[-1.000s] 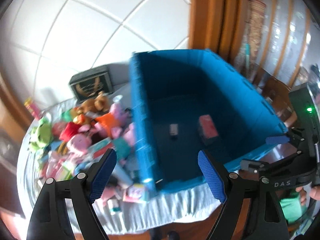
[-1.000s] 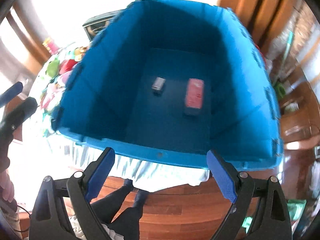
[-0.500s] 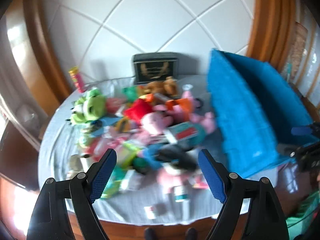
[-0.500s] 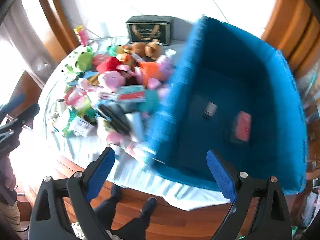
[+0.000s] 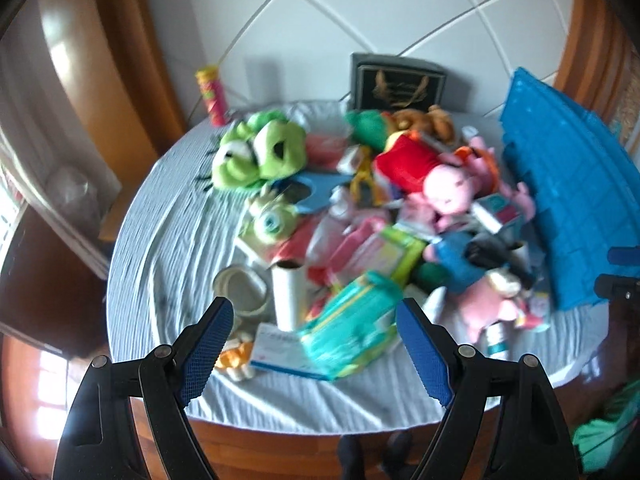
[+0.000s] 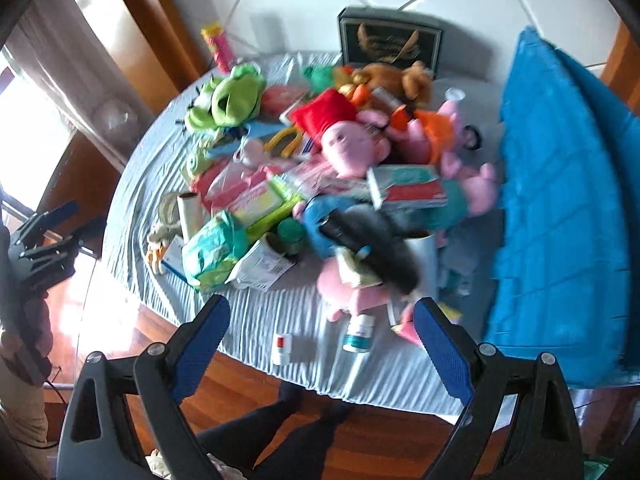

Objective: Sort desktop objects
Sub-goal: 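Withdraw both tools from the crate back toward the pile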

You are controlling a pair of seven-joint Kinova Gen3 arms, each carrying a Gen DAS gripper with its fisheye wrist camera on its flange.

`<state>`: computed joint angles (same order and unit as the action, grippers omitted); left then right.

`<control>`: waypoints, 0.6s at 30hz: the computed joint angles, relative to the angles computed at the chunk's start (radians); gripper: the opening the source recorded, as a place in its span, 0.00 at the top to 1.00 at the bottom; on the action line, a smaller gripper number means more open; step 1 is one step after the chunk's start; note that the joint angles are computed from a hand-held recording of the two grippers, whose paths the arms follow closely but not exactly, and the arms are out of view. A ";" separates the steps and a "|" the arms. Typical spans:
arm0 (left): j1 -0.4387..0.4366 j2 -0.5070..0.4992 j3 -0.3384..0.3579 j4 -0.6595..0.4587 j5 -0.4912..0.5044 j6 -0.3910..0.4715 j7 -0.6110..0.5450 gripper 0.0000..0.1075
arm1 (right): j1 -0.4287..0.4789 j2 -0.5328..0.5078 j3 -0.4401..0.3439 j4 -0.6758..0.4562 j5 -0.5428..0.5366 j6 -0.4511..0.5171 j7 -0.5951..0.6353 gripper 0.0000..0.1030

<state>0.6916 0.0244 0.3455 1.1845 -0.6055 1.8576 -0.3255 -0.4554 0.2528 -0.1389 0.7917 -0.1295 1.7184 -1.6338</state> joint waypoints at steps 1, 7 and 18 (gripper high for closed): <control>-0.009 -0.020 -0.009 0.035 0.020 -0.018 0.010 0.22 | -0.010 0.006 -0.003 0.012 0.005 -0.008 -0.007 0.09; -0.069 -0.076 0.014 0.146 0.076 -0.069 0.063 0.22 | -0.064 0.016 -0.016 0.077 0.070 -0.069 -0.015 0.09; -0.168 -0.181 0.015 0.304 0.142 -0.114 0.058 0.22 | -0.136 -0.044 -0.028 0.240 0.180 -0.201 -0.028 0.09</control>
